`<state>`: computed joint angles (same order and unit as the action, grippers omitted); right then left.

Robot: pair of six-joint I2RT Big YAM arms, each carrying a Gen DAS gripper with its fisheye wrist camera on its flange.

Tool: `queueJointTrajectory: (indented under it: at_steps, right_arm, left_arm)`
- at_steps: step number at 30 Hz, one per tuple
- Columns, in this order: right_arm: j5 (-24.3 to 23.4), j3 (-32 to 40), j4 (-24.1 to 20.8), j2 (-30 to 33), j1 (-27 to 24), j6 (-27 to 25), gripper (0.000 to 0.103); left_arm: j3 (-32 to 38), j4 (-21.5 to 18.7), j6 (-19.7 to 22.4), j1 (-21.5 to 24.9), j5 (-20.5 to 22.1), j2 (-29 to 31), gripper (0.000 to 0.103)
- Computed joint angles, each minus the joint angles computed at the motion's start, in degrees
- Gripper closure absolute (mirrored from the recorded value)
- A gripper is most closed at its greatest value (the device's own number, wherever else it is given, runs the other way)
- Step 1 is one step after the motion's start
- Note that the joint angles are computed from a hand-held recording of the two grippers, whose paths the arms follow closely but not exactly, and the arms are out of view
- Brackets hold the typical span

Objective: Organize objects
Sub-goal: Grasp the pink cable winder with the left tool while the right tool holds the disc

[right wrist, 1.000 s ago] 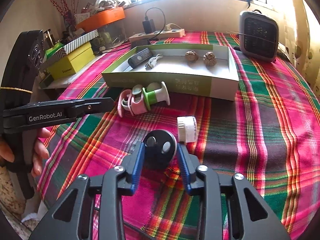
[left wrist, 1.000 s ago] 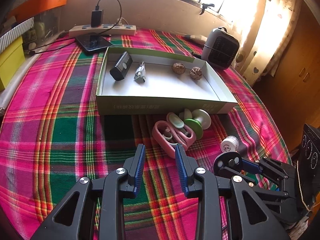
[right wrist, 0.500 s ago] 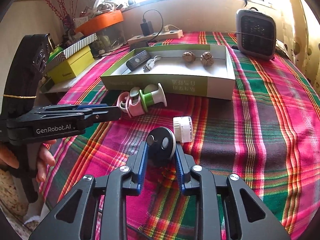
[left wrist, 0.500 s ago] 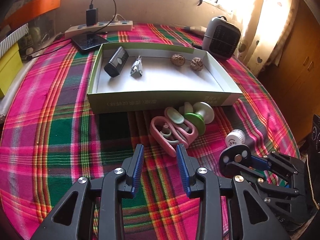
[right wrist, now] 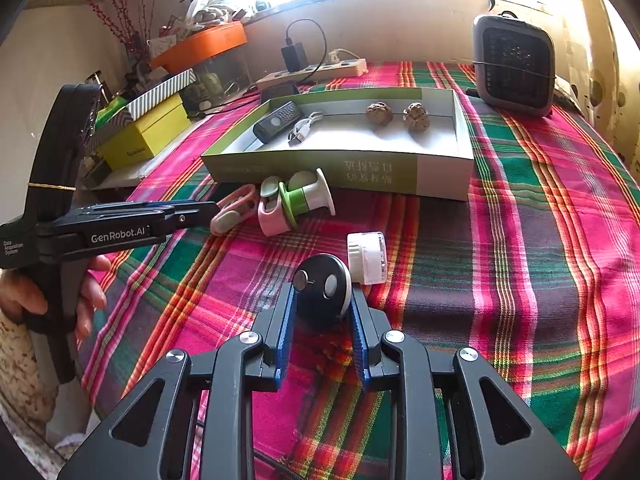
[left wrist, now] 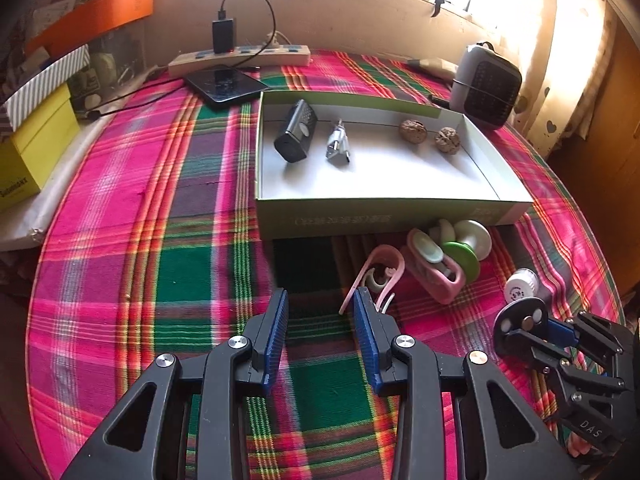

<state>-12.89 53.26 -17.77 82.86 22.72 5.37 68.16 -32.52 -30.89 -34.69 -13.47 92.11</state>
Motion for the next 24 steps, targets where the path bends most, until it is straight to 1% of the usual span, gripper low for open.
queueJointTrajectory:
  at_steps: [3,6,7,10,12,17,24]
  right_arm:
    - [0.1,0.1,0.0,0.1,0.1,0.0,0.076]
    - [0.0,0.1,0.0,0.1,0.0,0.1,0.076]
    - [0.0,0.1,0.0,0.1,0.0,0.0,0.076]
    - [0.0,0.2,0.0,0.2,0.0,0.0,0.076]
    - [0.0,0.2,0.0,0.2,0.0,0.0,0.076]
    - [0.0,0.3,0.0,0.3,0.0,0.0,0.076]
    - [0.0,0.6,0.0,0.6,0.1,0.2,0.076]
  left_arm:
    - [-1.1,1.7,0.4,0.3,1.9,-0.8,0.071]
    - [-3.1,5.9,1.8,0.7,5.7,-2.2,0.071]
    - [-3.5,6.6,1.8,0.8,6.3,-2.5,0.071]
    - [-3.8,8.2,3.1,0.7,6.3,-3.1,0.070]
    - [-3.7,9.0,4.1,0.6,6.6,-3.1,0.066]
    - [-1.6,7.3,5.8,0.4,7.2,-1.0,0.065]
    - [1.0,4.2,7.5,0.1,5.9,1.5,0.065]
